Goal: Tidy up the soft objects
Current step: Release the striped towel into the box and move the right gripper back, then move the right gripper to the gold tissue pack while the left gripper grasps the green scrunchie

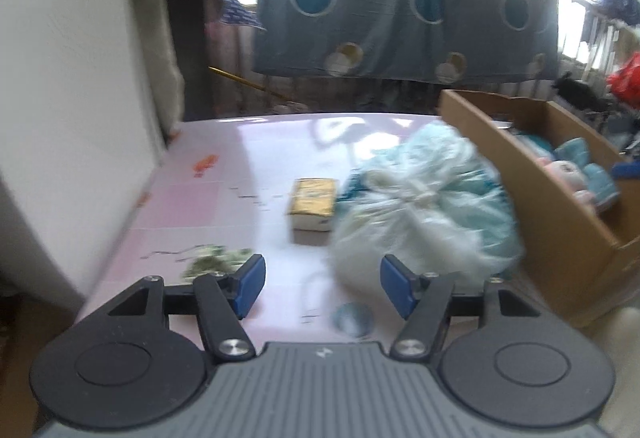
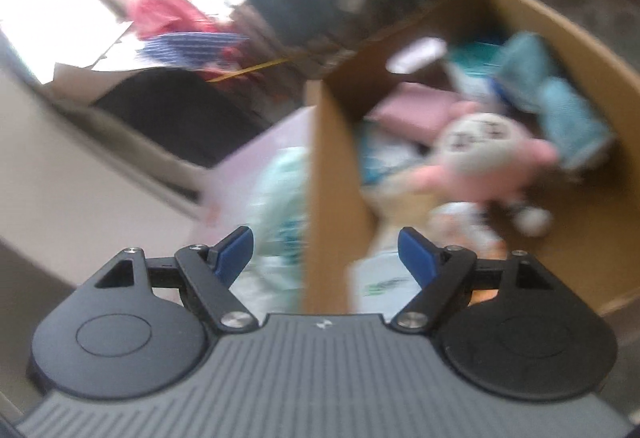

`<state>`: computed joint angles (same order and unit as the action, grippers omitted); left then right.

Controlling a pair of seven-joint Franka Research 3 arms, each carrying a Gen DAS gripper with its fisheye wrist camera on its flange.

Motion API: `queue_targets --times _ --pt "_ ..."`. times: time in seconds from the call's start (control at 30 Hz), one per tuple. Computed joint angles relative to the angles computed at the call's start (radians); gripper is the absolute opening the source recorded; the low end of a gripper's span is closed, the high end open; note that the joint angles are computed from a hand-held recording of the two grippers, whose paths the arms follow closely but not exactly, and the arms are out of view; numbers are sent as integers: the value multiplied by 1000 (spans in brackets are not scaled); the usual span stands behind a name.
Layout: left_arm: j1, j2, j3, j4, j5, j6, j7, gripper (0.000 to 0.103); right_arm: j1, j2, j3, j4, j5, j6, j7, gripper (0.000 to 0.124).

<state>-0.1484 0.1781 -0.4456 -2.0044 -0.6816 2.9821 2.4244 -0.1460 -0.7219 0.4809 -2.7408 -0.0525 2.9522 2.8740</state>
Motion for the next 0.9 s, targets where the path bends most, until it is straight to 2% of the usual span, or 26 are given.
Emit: queue_targets --times 0.1,0.2,0.3,0.37,0.43,0.47,0.5,0.57,0.63,0.7,0.8,0.9 --pt "-13 6 34 -18 78 40 -57 65 -6 158 32 71 -3 146 -21 80" --pt "-56 22 98 -46 243 113 -180 65 0 342 51 161 13 264 -81 80" --pt "-157 45 229 -59 427 172 -330 65 -2 543 79 290 17 321 -150 80" --pt "-223 68 310 -58 521 222 -376 65 13 656 76 383 16 311 -211 80" --pt "-346 101 451 -43 608 254 -420 65 22 751 66 487 -8 247 -251 80" --pt "-376 120 487 -30 637 267 -430 65 32 789 54 534 -14 210 -277 80" --pt "-375 138 489 -14 654 270 -432 65 61 830 16 594 -59 159 -271 80" --pt "-335 173 452 31 681 247 -439 65 98 920 -31 725 -102 48 -315 80" --pt "-260 212 372 84 695 211 -438 65 102 1008 -34 851 -82 -50 -423 81" --pt "-225 248 332 132 713 177 -444 65 142 1092 -72 999 -96 -200 -471 83" --pt "-234 299 342 206 749 114 -491 62 214 1217 -146 1210 -128 -402 -510 83" --pt "-208 333 311 260 766 43 -523 50 277 1325 -214 1384 -132 -534 -519 83"
